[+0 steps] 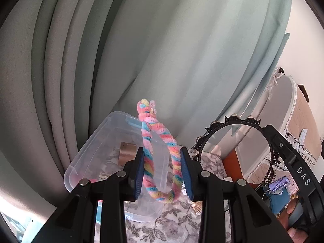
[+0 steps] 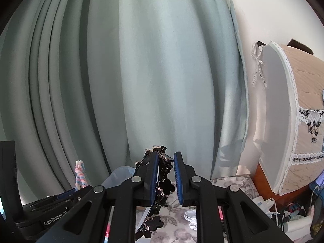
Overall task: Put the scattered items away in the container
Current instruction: 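Lift and carry the braided loop and headband in both tools over the container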
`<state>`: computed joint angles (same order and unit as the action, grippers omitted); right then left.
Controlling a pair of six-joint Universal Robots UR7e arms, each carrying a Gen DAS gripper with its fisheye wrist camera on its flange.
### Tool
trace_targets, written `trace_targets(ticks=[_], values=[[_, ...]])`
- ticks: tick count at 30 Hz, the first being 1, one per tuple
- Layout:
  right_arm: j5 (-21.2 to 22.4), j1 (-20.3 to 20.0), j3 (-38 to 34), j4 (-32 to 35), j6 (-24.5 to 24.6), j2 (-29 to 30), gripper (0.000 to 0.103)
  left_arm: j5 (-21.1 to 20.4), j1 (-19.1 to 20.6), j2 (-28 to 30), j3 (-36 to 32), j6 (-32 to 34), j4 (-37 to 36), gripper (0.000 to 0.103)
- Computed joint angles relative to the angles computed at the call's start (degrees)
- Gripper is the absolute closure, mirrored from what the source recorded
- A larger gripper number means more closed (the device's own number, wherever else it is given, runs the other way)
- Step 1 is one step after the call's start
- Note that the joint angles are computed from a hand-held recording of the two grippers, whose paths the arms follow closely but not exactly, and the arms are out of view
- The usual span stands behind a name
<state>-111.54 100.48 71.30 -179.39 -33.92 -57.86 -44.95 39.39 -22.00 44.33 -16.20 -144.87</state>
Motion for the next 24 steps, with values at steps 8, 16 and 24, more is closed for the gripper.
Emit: trace_targets(ticks=[8,16,24], values=[[-0.6,0.6,-2.0,2.0,-0.9,2.7,0.085,0.5,1.2,-1.6,1.8,-2.0,-0.5,0.068],[-1.4,0.7,-5.0,4.6,-1.9,5.7,0.085,0.4,2.5,-2.2,2.3,-4.0,0.3,0.068],[-2.3,0.1,-9.4,8.4,-2.2,8.9,0.085,-0.4,3.8,-1.8,1.5,-6.3,2.6,0.068]])
